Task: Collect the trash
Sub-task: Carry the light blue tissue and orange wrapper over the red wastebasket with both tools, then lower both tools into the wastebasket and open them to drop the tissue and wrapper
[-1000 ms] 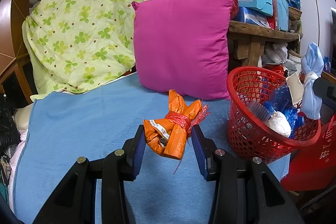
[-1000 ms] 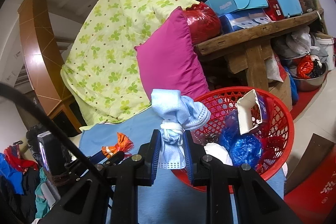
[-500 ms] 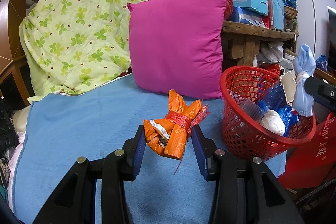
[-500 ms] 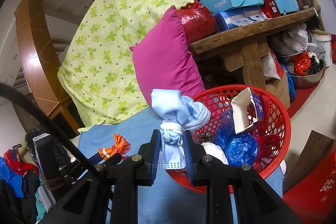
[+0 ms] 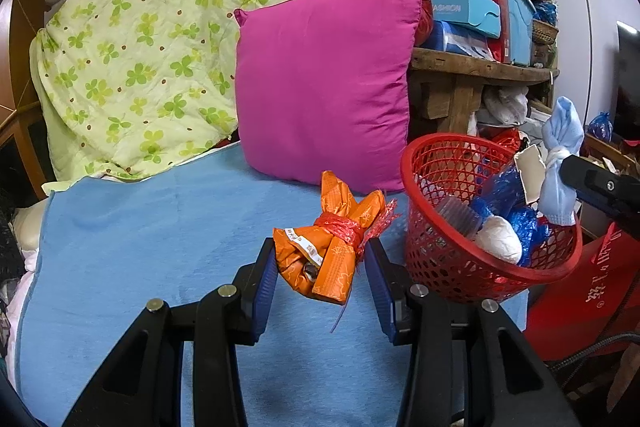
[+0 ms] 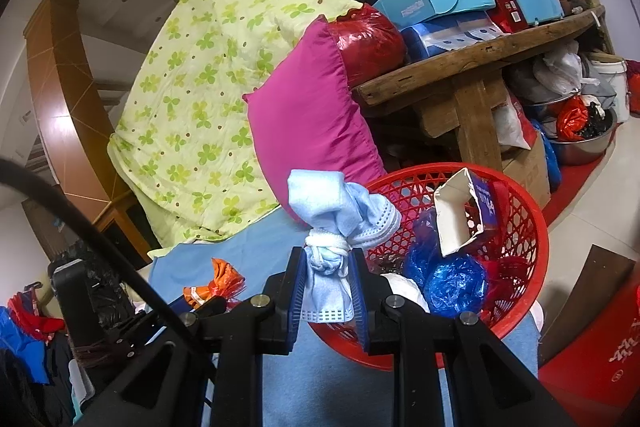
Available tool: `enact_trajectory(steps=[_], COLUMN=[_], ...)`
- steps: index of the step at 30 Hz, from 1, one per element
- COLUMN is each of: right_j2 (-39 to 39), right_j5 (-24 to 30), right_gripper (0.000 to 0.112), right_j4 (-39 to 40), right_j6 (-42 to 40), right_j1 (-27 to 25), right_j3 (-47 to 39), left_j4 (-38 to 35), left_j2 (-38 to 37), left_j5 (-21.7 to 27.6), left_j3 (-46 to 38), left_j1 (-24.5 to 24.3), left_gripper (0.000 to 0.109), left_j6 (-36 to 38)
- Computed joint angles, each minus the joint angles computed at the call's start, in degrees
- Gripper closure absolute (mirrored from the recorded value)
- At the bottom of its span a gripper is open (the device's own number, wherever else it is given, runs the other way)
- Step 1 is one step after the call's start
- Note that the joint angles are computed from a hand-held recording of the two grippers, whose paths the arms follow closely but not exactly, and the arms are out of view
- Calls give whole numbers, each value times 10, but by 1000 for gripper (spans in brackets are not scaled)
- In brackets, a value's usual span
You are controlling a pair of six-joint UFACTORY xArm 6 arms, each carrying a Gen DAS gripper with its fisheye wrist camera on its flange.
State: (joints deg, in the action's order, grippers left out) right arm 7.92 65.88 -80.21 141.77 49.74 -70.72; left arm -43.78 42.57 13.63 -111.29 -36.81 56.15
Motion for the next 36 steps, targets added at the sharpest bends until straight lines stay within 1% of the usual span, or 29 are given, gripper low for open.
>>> enact_trajectory(steps=[6, 13, 15, 20, 22, 29, 31, 36], right_j2=[-7, -18, -21, -36, -44, -77, -86, -92], right_j5=[7, 17, 22, 40, 47, 65, 68, 88], right_gripper=[89, 89, 89, 89, 89, 87, 87, 87], right_j4=[3, 7, 8, 9, 9, 7, 7, 18], right_j6=[7, 19, 23, 42, 54, 113, 133, 144], right_j1=[3, 6, 8, 14, 17, 23, 24, 27], right_j3=[9, 21, 24, 42, 52, 93, 106, 112], left_j4=[-18, -50, -72, -163, -181, -166, -161, -179], left_j2=[-7, -12, -14, -29, -32, -20, -9, 9], left_j5=[8, 45, 55, 81, 85, 118, 132, 162], left_j3=[5, -5, -8, -9, -9, -52, -76, -115], left_j1=[-3, 3, 5, 8, 6, -7, -11, -18], left_gripper=[63, 63, 63, 63, 63, 63, 63, 62], left_j6=[16, 23, 34, 105, 122, 101, 90, 100])
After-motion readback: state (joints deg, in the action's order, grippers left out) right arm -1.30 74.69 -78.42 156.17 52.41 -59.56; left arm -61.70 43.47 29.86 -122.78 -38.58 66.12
